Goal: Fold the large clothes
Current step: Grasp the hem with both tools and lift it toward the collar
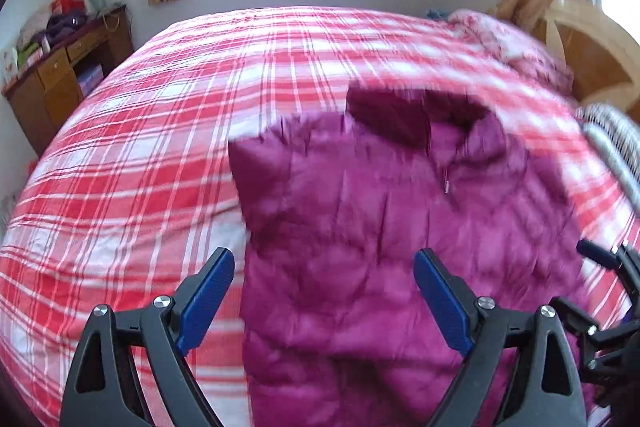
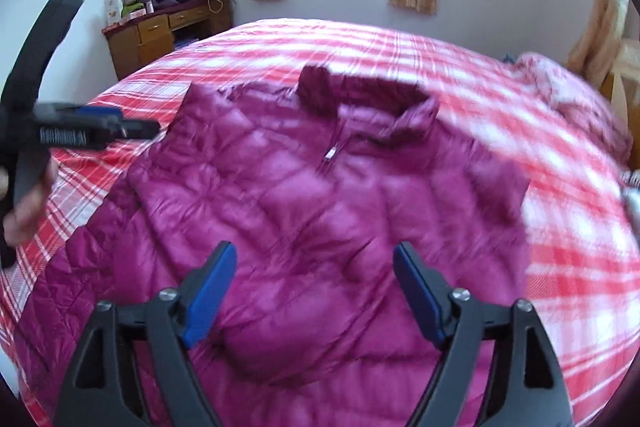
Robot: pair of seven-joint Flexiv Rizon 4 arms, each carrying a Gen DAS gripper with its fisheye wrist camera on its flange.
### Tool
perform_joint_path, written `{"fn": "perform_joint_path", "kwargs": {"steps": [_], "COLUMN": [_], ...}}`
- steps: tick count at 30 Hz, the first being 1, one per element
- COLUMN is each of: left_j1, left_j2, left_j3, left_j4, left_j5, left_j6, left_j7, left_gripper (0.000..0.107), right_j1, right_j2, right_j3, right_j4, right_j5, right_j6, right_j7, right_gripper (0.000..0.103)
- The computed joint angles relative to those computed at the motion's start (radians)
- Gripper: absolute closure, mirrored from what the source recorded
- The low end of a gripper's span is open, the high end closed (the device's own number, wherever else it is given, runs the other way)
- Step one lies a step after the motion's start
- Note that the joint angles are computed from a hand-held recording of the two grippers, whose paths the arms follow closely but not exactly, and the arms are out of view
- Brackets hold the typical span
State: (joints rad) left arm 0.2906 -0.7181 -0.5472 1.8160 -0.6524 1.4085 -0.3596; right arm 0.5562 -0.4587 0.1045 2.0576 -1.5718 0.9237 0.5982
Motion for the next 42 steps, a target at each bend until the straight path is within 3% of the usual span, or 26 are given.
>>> {"fn": "perform_joint_path", "kwargs": {"steps": [2,4,7,12,17,20,21,22,23,24,25,29,32,38,42], "left_j1": [-0.067,-0.137,-0.248,-0.421,-0.497,-0.519,-0.51,-0.492,-0.49,-0.479,-0.47,-0.404,-0.355,-0.33,-0.277], "left_j2": [-0.024,-0.075,-0.152,-0.32,-0.483,-0.56,-0.559,-0.549,-0.551,-0.541,-0.531,-0.431,-0.373,-0.347,-0.316], "left_j3": [0.055,0.082,0.175,0.35,0.451,0.49,0.468,0.428,0.422,0.406,0.391,0.293,0.236,0.231,0.153], "left_j4": [-0.087,-0.181,-0.366,-0.706,-0.995,-1.122,-1.111,-1.08,-1.081,-1.064,-1.049,-0.82,-0.68,-0.561,-0.477], "left_j5": [0.016,0.019,0.06,0.174,0.3,0.369,0.388,0.398,0.396,0.398,0.394,0.375,0.345,0.325,0.296], "left_j6": [-0.052,-0.023,-0.139,-0.274,-0.377,-0.422,-0.406,-0.382,-0.389,-0.407,-0.425,-0.268,-0.195,-0.128,-0.043], "left_j7": [-0.054,-0.104,-0.224,-0.46,-0.592,-0.615,-0.602,-0.569,-0.538,-0.504,-0.476,-0.313,-0.216,-0.129,-0.083], "left_gripper": [0.015,0.015,0.015,0.015,0.015,0.015,0.02,0.027,0.052,0.085,0.095,0.099,0.1,0.1,0.099], "right_j1": [-0.034,-0.08,-0.157,-0.214,-0.212,-0.202,-0.201,-0.201,-0.2,-0.193,-0.181,-0.133,-0.131,-0.142,-0.142], "right_j2": [0.016,0.021,0.003,-0.048,-0.117,-0.156,-0.163,-0.168,-0.17,-0.166,-0.16,-0.118,-0.112,-0.124,-0.13], "right_j3": [-0.017,-0.035,-0.062,-0.09,-0.124,-0.136,-0.137,-0.136,-0.137,-0.141,-0.155,-0.217,-0.217,-0.198,-0.197], "right_j4": [0.007,0.006,-0.024,-0.099,-0.181,-0.225,-0.232,-0.235,-0.232,-0.225,-0.214,-0.149,-0.135,-0.117,-0.108], "right_j5": [-0.009,-0.023,-0.055,0.029,0.211,0.328,0.361,0.389,0.411,0.428,0.429,0.352,0.312,0.296,0.276], "right_j6": [0.014,0.048,0.119,0.168,0.169,0.165,0.168,0.184,0.197,0.198,0.201,0.223,0.199,0.189,0.184], "right_j7": [0.003,0.041,0.089,-0.024,-0.231,-0.366,-0.405,-0.443,-0.475,-0.498,-0.498,-0.414,-0.385,-0.362,-0.344], "right_gripper": [0.02,0.02,0.02,0.02,0.02,0.022,0.03,0.048,0.059,0.077,0.084,0.088,0.088,0.09,0.09]}}
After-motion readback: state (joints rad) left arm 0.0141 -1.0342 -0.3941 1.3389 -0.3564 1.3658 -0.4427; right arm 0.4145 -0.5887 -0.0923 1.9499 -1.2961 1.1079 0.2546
